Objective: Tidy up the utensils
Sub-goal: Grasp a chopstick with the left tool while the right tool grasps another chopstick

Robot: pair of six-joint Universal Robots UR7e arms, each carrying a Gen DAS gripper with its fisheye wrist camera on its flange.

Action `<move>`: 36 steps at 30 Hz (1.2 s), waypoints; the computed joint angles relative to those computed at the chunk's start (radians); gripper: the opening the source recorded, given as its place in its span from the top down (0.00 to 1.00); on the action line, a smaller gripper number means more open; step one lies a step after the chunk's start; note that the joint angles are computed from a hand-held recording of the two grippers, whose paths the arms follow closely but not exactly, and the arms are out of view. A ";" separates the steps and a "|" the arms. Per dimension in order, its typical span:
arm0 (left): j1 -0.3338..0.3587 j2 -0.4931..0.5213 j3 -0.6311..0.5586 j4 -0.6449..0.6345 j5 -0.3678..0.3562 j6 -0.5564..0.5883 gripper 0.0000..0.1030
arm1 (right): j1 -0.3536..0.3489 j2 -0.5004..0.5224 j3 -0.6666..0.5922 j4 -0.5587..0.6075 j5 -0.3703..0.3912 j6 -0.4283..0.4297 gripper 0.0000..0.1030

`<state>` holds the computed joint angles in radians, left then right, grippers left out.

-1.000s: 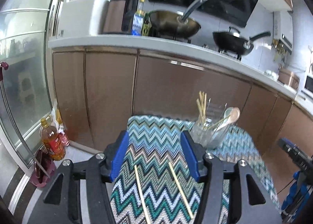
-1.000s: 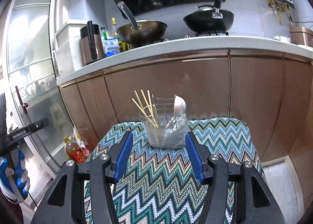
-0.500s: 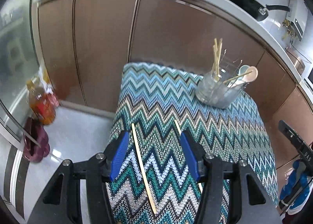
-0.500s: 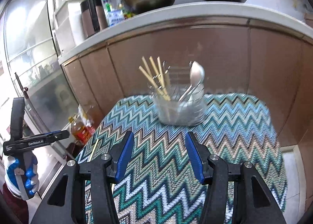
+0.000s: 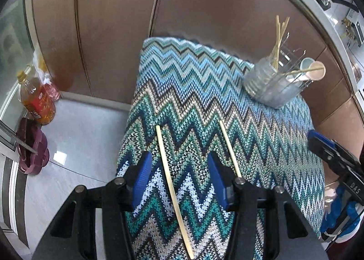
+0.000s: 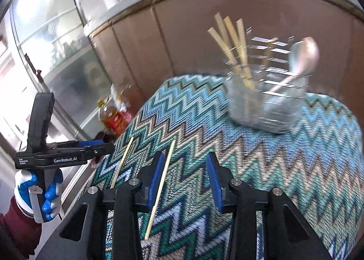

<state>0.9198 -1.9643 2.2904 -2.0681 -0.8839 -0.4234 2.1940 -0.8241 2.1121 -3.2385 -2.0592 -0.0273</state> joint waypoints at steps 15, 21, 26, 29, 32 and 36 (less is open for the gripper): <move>0.155 0.186 -0.106 0.042 -0.099 0.051 0.75 | -0.078 0.205 -0.322 0.460 0.065 0.026 0.80; 0.169 0.219 -0.126 0.075 -0.097 0.057 0.80 | -0.079 0.270 -0.424 0.607 0.011 0.027 0.82; 0.160 0.229 -0.129 0.097 -0.075 0.056 0.84 | -0.069 0.293 -0.461 0.651 -0.022 0.032 0.89; 0.160 0.231 -0.132 0.105 -0.063 0.047 0.88 | -0.070 0.300 -0.467 0.649 -0.020 0.039 0.90; 0.152 0.236 -0.127 0.102 -0.048 0.040 0.89 | -0.080 0.296 -0.457 0.628 0.008 0.056 0.92; 0.133 0.228 -0.108 0.098 -0.015 0.018 0.90 | -0.092 0.257 -0.406 0.584 0.050 0.059 0.93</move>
<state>1.0530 -1.7359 2.1822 -1.9700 -0.8986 -0.4059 2.1019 -0.5673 1.7058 -2.6548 -2.0092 0.0319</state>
